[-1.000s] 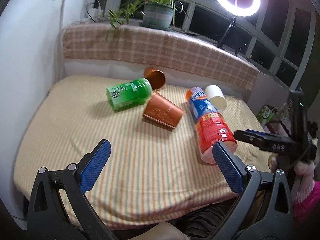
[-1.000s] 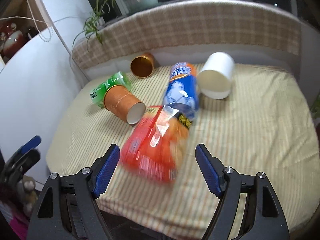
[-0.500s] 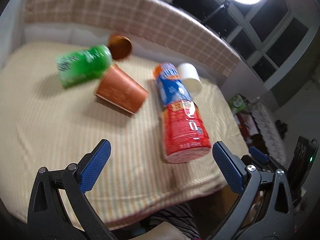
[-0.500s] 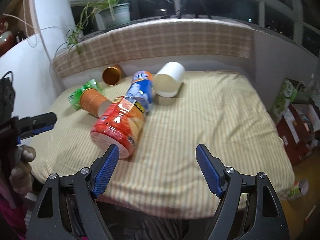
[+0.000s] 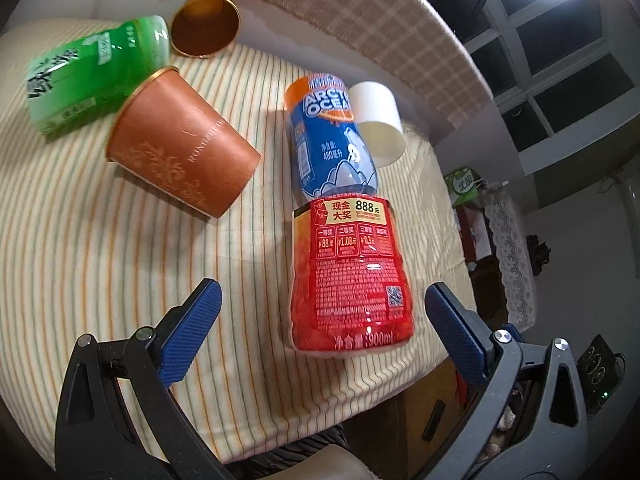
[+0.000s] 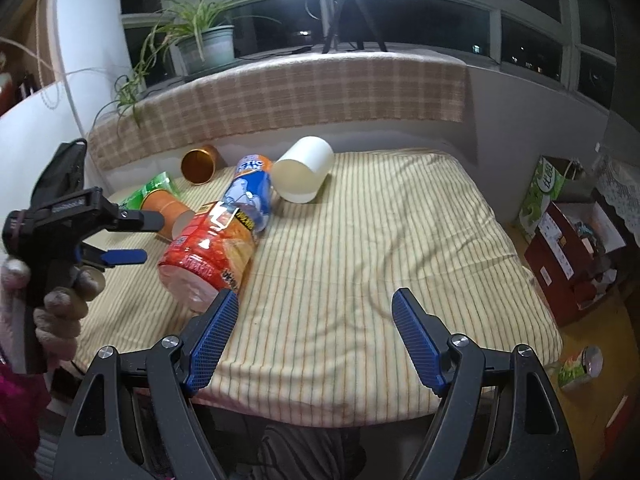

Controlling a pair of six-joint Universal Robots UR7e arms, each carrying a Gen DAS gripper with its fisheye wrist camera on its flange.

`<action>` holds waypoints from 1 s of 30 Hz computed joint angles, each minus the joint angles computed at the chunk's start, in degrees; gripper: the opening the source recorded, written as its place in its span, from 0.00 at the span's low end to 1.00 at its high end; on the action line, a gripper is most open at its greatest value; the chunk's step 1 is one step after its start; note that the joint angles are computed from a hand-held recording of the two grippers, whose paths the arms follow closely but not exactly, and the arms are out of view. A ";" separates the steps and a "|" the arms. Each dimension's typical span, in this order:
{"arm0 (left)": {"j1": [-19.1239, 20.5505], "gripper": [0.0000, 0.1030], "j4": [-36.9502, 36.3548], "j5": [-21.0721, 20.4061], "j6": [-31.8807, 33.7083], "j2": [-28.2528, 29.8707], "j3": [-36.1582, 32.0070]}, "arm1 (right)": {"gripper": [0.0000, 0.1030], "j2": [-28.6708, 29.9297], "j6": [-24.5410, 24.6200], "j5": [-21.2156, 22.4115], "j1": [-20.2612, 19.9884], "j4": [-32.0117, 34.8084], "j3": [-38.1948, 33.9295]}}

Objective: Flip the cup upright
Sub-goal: 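Close the left tool on the red jar body while the right tool releases it, then rotate the red jar upright with the left tool, open end up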

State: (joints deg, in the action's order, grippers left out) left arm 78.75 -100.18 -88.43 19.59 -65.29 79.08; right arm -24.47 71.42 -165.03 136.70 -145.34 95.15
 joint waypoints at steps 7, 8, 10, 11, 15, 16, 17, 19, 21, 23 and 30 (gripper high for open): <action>-0.91 1.00 -0.04 1.28 -0.03 0.68 0.72 | 0.77 -1.24 2.81 0.26 -0.41 0.01 2.19; -1.04 1.00 -0.01 1.37 -0.04 0.70 0.87 | 0.77 -1.36 3.04 0.38 -0.49 -0.16 2.47; -1.27 1.00 -0.27 1.56 -0.09 0.68 1.35 | 0.77 -1.43 3.19 0.51 -0.59 -0.54 2.77; -1.34 1.00 -0.33 1.60 -0.07 0.70 1.49 | 0.77 -1.42 2.90 0.50 -0.60 -0.99 2.85; -1.78 0.94 -0.82 1.94 -0.32 0.83 2.17 | 0.77 -1.38 3.16 -0.03 -0.60 -0.48 2.86; -1.95 0.92 -0.83 2.08 -0.49 0.94 2.34 | 0.77 -1.40 3.23 -0.09 -0.62 -0.59 2.95; -1.97 0.90 -0.69 2.23 -0.53 0.99 2.42 | 0.77 -1.44 2.97 -0.06 -0.69 -1.13 3.19; -2.13 0.87 -0.86 2.58 -0.43 1.05 2.83 | 0.77 -1.58 3.26 0.04 -0.82 -1.33 3.51; -2.20 0.81 -0.71 2.12 -0.26 1.08 3.04 | 0.77 -1.83 4.00 0.02 -0.87 -0.94 3.84; -2.39 0.79 -1.06 1.99 0.00 0.78 3.52 | 0.77 -2.15 5.17 -0.13 -0.88 -0.33 4.30; -2.82 0.79 -3.65 2.86 1.86 -0.91 5.84 | 0.77 -3.24 9.45 -0.05 -1.06 2.14 5.57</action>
